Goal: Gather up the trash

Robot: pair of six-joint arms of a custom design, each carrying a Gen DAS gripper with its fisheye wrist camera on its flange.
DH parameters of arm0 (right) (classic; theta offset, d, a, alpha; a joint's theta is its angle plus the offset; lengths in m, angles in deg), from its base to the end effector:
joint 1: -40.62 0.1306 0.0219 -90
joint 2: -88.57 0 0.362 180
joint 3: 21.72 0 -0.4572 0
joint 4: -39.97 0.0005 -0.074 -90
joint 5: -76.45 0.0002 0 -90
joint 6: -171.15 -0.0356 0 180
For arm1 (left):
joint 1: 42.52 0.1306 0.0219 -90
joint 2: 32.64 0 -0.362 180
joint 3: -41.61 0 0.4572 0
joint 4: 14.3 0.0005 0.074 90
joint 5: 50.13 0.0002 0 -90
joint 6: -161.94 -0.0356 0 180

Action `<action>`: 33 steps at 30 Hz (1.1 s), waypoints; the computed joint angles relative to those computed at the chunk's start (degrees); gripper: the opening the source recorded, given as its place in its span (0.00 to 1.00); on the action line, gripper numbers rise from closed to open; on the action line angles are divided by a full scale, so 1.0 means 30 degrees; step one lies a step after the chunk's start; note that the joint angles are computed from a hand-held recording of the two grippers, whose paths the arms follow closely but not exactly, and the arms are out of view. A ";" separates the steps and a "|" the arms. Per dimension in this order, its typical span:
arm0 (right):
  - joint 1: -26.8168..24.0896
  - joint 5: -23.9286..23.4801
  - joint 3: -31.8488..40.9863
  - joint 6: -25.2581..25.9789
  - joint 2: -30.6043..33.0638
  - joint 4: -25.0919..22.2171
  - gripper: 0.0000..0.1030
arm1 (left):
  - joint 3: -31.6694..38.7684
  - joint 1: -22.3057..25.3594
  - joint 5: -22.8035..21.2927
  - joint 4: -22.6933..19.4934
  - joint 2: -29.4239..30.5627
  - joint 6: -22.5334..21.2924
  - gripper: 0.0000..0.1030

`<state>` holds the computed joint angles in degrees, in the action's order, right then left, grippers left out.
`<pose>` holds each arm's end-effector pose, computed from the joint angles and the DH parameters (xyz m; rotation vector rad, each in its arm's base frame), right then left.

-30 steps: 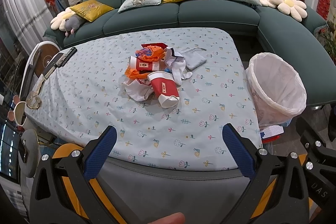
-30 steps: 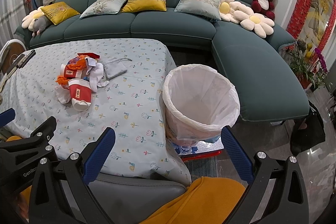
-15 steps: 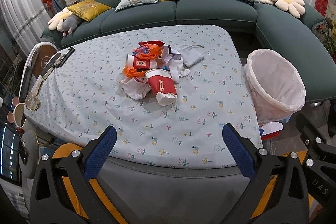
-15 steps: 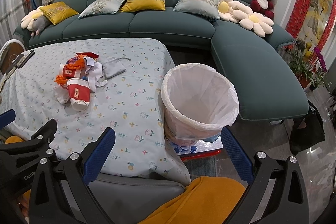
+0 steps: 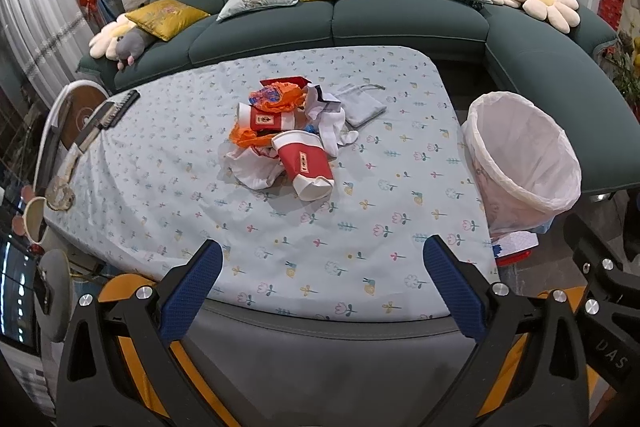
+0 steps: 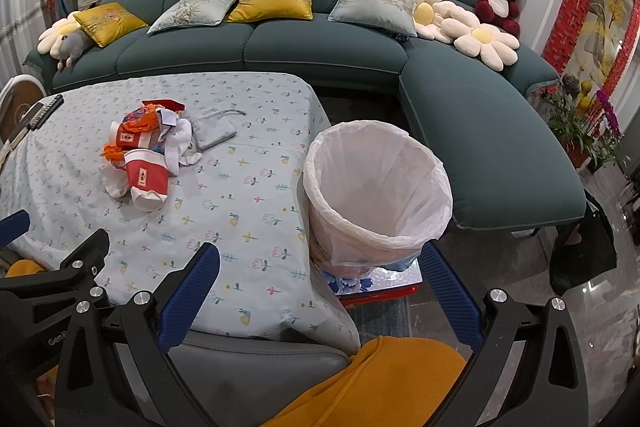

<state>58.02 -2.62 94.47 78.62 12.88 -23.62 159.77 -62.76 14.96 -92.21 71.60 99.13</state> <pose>0.5997 0.1803 0.4898 -0.2365 2.4410 -0.0837 0.5690 -0.1944 0.4959 -0.2837 2.5311 0.2781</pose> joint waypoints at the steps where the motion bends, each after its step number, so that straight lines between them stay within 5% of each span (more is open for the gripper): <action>1: -0.0024 0.0031 0.0032 0.0005 0.0015 -0.0003 0.94 | -0.0029 0.0012 0.0102 0.0070 -0.0016 0.0035 0.93; 16: 0.0352 0.0153 0.0853 -0.0383 0.1034 0.1064 0.93 | -0.1466 0.1377 0.0942 0.2253 -0.0293 -0.0646 0.93; 33: 0.1170 -0.0092 0.7730 -0.1143 0.6676 -0.1843 0.93 | 0.0767 0.4419 0.4853 0.2327 0.3416 0.0789 0.93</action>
